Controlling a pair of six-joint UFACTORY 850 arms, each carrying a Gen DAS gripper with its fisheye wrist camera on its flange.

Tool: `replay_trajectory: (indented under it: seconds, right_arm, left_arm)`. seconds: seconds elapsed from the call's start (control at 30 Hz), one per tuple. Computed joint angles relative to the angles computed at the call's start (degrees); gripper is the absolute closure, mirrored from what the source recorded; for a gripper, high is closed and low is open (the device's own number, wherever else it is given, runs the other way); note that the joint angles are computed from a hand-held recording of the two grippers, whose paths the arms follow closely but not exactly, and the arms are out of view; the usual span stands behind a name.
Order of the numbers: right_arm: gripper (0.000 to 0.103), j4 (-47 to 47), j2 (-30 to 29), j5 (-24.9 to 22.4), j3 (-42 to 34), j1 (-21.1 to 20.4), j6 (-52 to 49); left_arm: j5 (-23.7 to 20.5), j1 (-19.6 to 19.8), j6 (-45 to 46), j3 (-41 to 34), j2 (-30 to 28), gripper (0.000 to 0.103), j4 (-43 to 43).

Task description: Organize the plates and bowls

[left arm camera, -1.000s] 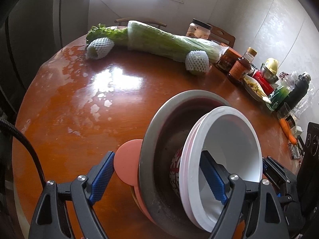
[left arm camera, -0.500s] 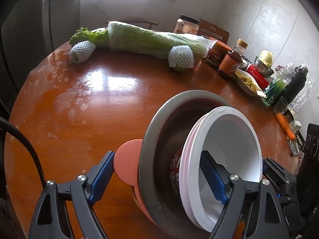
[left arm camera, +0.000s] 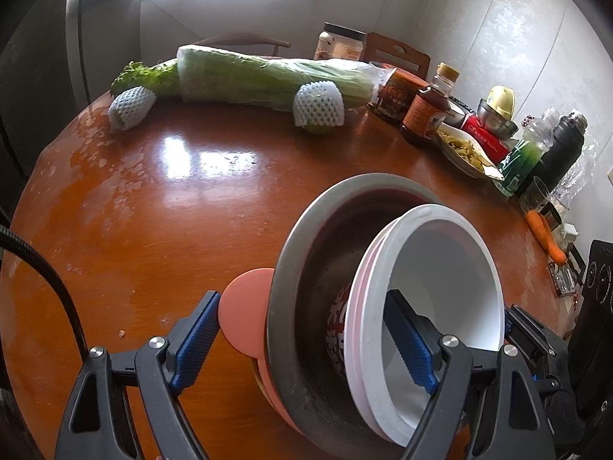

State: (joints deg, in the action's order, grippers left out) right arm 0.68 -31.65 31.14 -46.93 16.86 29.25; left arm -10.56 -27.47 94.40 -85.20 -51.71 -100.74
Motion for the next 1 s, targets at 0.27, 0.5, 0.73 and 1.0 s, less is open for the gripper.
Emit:
replay_trajectory:
  seconds: [0.27,0.5,0.73,1.0]
  right_arm:
    - [0.021,0.6,0.8,0.8,1.5,-0.6,-0.7]
    - [0.021,3.0,1.1,0.6,1.9,-0.5,-3.1]
    - [0.021,5.2,1.0,0.2,1.9,-0.2,-5.1]
    - [0.021,7.3,1.0,0.3,1.9,0.4,-6.8]
  left_arm:
    - [0.3,-0.6,1.6,-0.2,-0.3,0.018,-2.0]
    - [0.2,-0.8,6.8,0.2,-0.2,0.018,-7.2]
    - [-0.3,-0.8,12.2,0.8,0.0,0.018,-12.1]
    - [-1.6,-0.8,22.5,2.3,0.6,0.018,-21.4]
